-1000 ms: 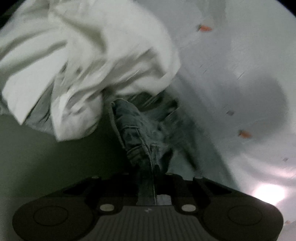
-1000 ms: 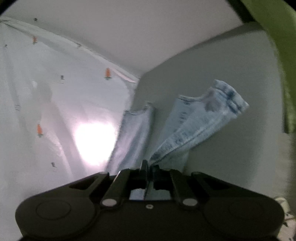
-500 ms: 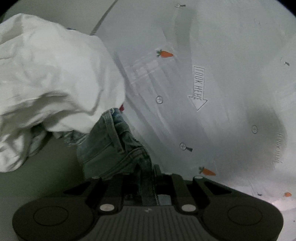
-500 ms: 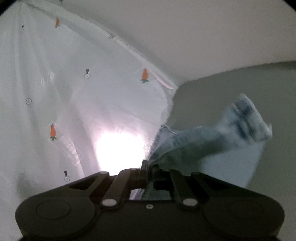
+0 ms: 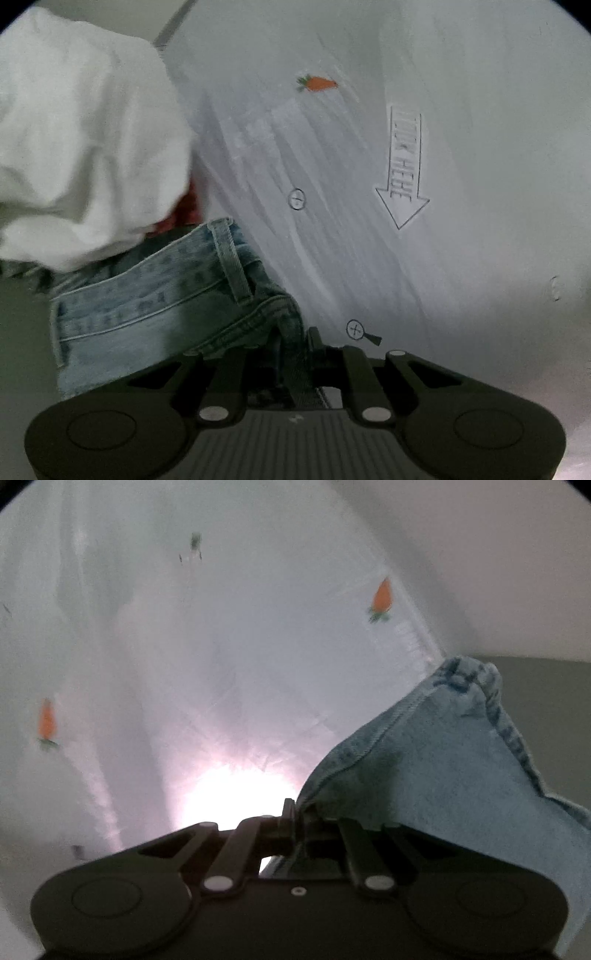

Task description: Fold clothes

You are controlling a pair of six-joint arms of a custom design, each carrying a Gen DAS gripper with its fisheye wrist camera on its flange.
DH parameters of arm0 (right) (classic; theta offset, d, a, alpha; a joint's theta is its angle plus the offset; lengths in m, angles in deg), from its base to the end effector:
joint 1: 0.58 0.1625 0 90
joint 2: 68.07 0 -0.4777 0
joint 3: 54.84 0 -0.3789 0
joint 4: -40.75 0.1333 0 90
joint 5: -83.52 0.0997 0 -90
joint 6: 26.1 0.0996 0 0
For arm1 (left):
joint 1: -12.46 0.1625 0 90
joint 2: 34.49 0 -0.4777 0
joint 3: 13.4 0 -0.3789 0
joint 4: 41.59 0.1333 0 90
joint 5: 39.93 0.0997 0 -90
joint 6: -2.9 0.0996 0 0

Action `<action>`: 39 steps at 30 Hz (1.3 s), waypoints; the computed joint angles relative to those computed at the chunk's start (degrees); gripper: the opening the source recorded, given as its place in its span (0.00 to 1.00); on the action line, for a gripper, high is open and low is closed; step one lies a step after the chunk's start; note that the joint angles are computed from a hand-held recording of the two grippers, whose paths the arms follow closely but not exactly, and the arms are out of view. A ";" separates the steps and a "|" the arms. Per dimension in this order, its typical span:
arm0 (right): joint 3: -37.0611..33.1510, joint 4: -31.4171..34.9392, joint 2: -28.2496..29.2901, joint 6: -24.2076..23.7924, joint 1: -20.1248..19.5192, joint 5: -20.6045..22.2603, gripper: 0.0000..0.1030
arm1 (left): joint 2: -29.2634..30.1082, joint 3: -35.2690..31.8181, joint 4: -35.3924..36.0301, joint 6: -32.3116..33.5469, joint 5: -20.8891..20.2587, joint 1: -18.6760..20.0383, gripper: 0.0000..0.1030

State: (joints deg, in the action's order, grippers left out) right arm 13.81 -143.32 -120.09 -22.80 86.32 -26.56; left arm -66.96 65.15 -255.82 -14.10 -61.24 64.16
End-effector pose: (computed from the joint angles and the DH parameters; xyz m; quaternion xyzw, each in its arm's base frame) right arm 0.0573 -0.7742 0.5076 -0.1518 -0.7610 0.6162 0.1349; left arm -0.2699 -0.7065 0.2362 -0.2310 0.6957 -0.6643 0.1464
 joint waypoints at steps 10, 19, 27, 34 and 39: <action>-27.13 21.75 15.85 -1.44 -2.04 -4.04 0.59 | 6.85 -14.75 20.92 -11.98 0.45 7.02 0.17; -2.26 0.52 4.88 -10.04 0.24 -15.58 0.78 | 5.68 -10.49 31.49 -5.36 -2.28 2.59 0.60; 21.65 -11.27 -7.34 7.54 -2.41 -19.40 0.77 | 3.64 -1.97 62.85 -21.97 -7.69 -0.80 0.67; 24.45 -11.75 -8.21 17.21 -5.68 -12.36 0.56 | 6.07 -5.40 76.72 -24.27 -7.44 -1.19 0.87; 24.05 -12.02 -8.82 15.37 -6.24 -7.42 0.11 | 6.17 -6.15 76.03 -23.52 -9.65 -0.38 0.95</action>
State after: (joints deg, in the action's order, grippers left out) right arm 37.86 -155.34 -128.91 -7.43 80.08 -33.98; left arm -60.80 58.99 -179.79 -37.62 -70.89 63.78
